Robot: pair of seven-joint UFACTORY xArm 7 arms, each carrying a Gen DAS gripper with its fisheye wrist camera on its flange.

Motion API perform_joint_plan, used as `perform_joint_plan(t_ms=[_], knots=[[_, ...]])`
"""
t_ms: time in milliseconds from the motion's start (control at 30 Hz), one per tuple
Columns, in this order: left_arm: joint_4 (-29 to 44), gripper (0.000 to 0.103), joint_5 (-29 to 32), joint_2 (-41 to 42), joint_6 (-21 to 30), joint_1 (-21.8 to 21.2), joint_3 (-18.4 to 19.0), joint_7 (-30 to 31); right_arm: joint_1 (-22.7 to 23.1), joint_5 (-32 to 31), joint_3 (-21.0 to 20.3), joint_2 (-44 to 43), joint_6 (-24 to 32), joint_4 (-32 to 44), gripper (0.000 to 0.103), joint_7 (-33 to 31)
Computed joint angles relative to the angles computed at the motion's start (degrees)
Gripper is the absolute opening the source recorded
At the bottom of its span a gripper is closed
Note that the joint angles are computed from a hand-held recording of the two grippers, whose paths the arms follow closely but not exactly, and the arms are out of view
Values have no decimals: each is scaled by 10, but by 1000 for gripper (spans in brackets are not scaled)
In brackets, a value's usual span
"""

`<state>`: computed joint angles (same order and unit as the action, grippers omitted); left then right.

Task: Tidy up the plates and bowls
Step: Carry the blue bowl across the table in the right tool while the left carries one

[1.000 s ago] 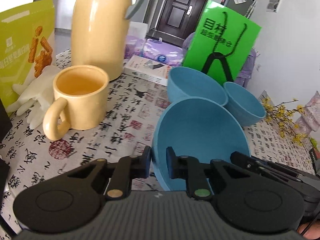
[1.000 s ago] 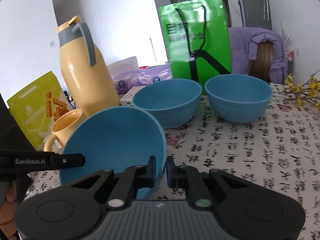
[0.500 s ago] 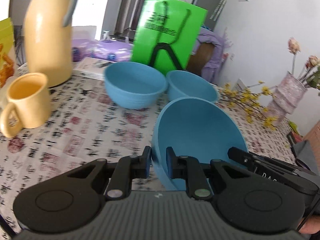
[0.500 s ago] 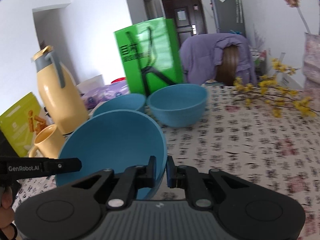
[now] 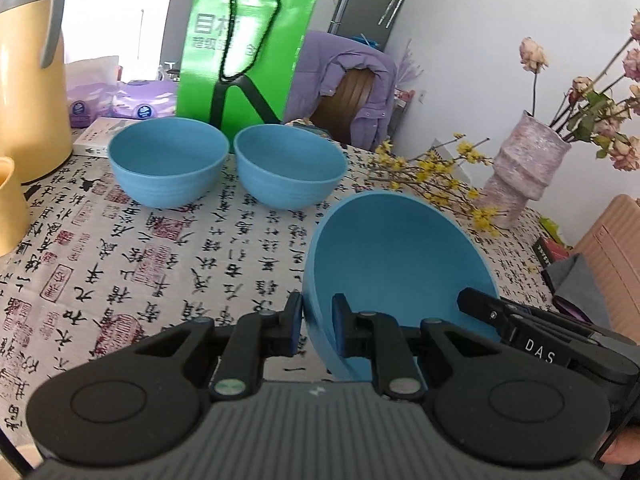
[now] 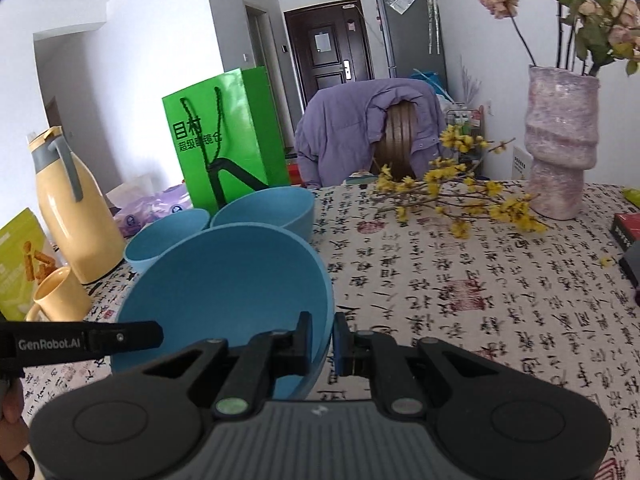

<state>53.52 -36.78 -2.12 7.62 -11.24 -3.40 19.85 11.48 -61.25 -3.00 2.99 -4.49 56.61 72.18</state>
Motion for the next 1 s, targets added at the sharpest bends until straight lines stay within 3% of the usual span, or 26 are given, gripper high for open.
perform_joint_plan(t_ms=[100, 300, 400, 533, 767, 867, 1000], knots=[[-16, 16, 37, -13, -2, 0, -5, -35, -8, -8, 2, -16, -4, -18, 10, 6], [-67, 16, 104, -61, -3, -9, -1, -99, -46, 2, 43, -60, -4, -73, 11, -6], [-98, 16, 130, -96, 7, -18, 6, -123, -46, 41, 49, -92, -7, -117, 11, -42], [-151, 16, 177, -150, 9, -19, 0, -168, -86, 46, 90, -145, -17, -174, 11, -36], [-251, 16, 202, -269, 23, -58, 23, -207, -18, 114, 47, -269, -1, -292, 11, -92], [-291, 16, 214, -320, 37, -62, 19, -230, 18, 141, 26, -322, 17, -334, 11, -117], [-335, 16, 235, -386, 53, -61, 6, -267, 43, 172, 29, -391, 51, -378, 11, -143]])
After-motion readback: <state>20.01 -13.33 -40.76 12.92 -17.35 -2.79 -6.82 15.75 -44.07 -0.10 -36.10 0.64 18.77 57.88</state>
